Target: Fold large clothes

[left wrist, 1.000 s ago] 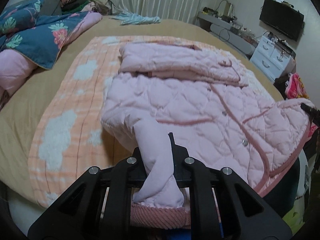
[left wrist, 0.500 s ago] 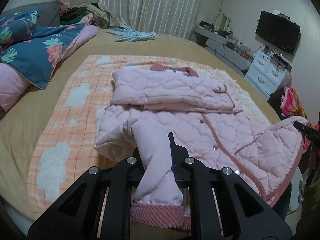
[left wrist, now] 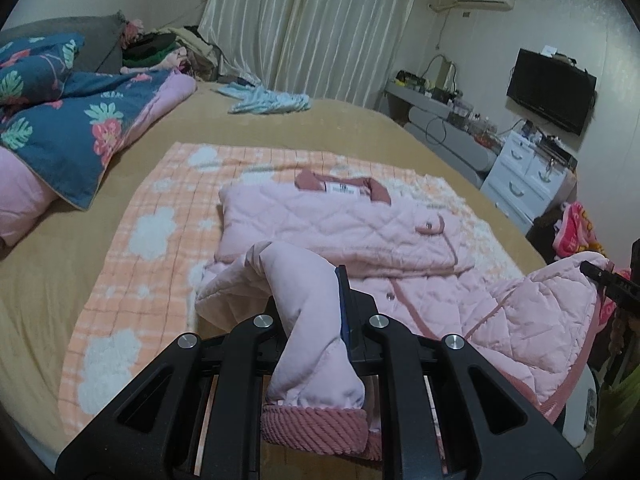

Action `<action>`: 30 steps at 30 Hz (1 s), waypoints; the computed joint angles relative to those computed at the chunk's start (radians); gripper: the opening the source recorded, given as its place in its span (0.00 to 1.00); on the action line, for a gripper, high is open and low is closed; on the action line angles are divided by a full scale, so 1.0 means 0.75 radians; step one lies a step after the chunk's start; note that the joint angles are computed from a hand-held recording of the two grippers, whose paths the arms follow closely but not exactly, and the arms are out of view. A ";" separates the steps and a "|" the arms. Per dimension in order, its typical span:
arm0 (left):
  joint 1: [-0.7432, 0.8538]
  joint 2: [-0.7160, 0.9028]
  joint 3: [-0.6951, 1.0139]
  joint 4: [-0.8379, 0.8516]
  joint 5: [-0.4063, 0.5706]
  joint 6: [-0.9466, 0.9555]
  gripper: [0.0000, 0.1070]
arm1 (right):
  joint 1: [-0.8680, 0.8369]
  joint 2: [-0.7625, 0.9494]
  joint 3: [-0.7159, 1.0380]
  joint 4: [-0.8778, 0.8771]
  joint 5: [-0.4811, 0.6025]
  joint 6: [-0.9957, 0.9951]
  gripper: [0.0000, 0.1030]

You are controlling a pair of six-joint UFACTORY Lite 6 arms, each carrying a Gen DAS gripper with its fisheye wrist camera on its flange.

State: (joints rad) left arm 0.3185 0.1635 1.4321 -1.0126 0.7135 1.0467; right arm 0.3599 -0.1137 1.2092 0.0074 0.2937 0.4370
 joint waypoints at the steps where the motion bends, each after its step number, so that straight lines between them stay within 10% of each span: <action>1: 0.003 0.010 0.026 0.005 0.003 -0.017 0.07 | -0.002 0.010 0.026 -0.008 0.011 -0.002 0.18; 30: -0.127 0.309 0.451 0.341 -0.184 -0.403 0.07 | -0.163 0.384 0.441 0.136 0.084 -0.096 0.18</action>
State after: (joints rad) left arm 0.2232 0.3950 1.7705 -0.7567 0.5757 0.7447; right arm 0.2378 0.1746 1.5402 0.1097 0.3564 0.3653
